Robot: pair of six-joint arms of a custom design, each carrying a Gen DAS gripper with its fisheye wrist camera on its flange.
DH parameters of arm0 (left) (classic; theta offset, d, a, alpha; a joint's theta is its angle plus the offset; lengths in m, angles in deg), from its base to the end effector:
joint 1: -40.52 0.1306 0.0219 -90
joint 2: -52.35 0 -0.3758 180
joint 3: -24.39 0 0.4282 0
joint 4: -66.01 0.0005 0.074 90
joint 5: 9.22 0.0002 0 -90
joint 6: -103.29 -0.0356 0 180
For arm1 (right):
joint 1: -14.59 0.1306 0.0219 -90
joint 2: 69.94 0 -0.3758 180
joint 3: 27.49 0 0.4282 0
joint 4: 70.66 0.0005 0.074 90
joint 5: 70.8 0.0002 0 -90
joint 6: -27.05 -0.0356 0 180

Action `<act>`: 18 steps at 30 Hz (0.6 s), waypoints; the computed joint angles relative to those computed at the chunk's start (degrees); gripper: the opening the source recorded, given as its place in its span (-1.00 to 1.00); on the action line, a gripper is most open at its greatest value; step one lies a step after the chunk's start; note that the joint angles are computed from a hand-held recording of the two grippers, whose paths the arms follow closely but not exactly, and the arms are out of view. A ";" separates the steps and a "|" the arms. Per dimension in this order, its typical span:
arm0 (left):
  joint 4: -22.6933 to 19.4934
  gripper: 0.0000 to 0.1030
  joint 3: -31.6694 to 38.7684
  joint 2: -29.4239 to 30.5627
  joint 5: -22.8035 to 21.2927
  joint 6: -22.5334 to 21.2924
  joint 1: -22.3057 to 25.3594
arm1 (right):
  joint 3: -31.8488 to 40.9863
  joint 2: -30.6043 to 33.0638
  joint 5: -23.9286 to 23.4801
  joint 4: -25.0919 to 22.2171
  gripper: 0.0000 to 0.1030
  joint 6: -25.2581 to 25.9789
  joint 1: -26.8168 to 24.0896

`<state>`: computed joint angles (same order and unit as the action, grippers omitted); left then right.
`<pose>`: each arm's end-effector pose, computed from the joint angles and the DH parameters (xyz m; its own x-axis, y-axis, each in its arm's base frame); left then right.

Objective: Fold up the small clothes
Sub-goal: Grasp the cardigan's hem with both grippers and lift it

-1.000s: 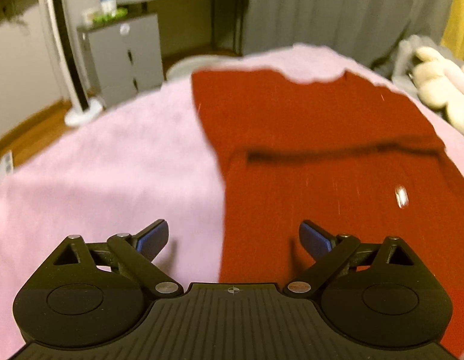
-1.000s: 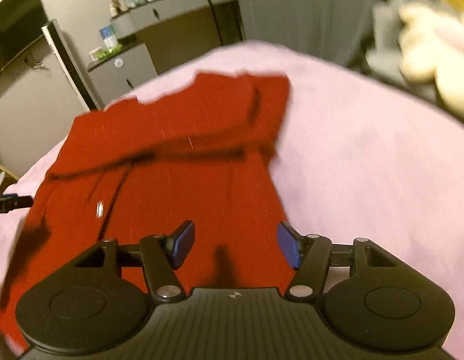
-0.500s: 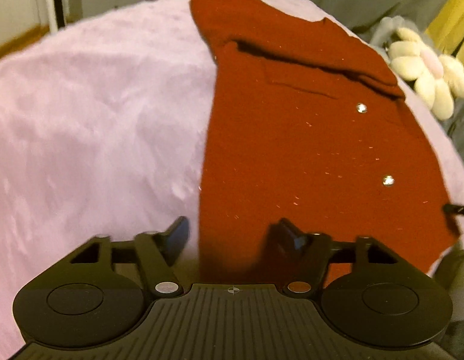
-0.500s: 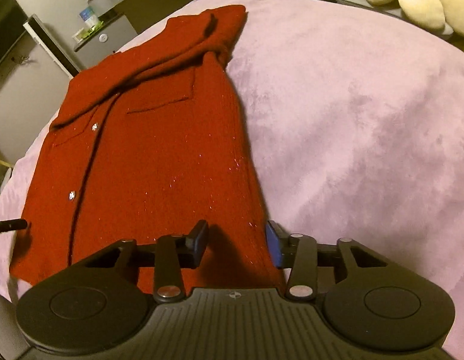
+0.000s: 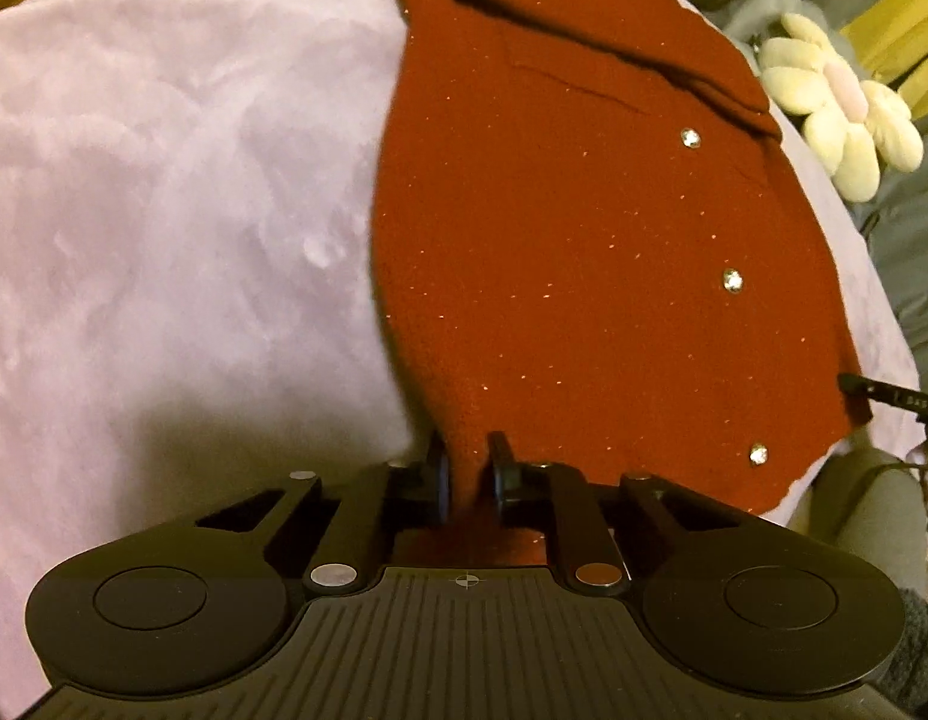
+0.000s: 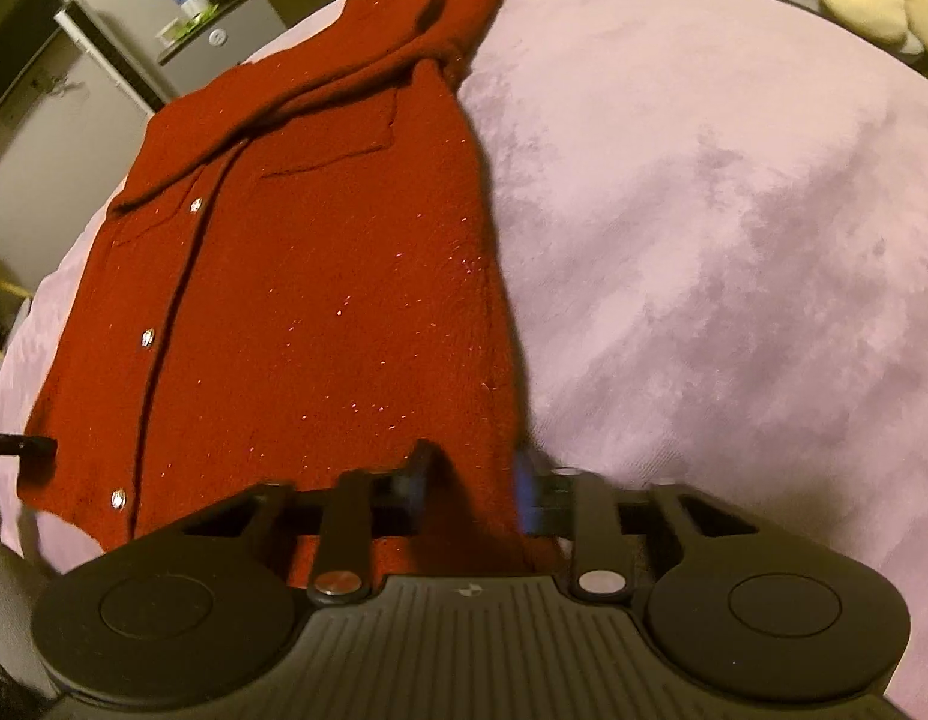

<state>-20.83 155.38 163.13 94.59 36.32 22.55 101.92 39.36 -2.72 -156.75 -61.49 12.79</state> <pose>0.5679 -0.1937 0.5301 -0.9560 -0.0893 -0.2793 0.0170 0.9340 -0.3568 0.5917 -0.0058 0.5347 -0.9095 0.0049 -0.4156 -0.1460 0.9324 0.3305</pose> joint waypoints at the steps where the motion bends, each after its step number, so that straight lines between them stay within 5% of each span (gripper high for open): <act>1: 0.01 -0.76 0.24 0.07 -0.31 -0.17 -0.19 | 0.30 0.22 -0.61 -0.09 -0.74 -0.18 -0.02; 11: 12.55 -0.80 4.32 -0.12 3.78 8.13 0.27 | 5.39 2.42 -10.96 4.62 -0.81 -9.10 -0.32; 18: 13.95 -0.80 18.37 8.22 2.49 11.16 0.87 | 16.27 9.05 -11.25 8.44 -0.81 -15.29 1.24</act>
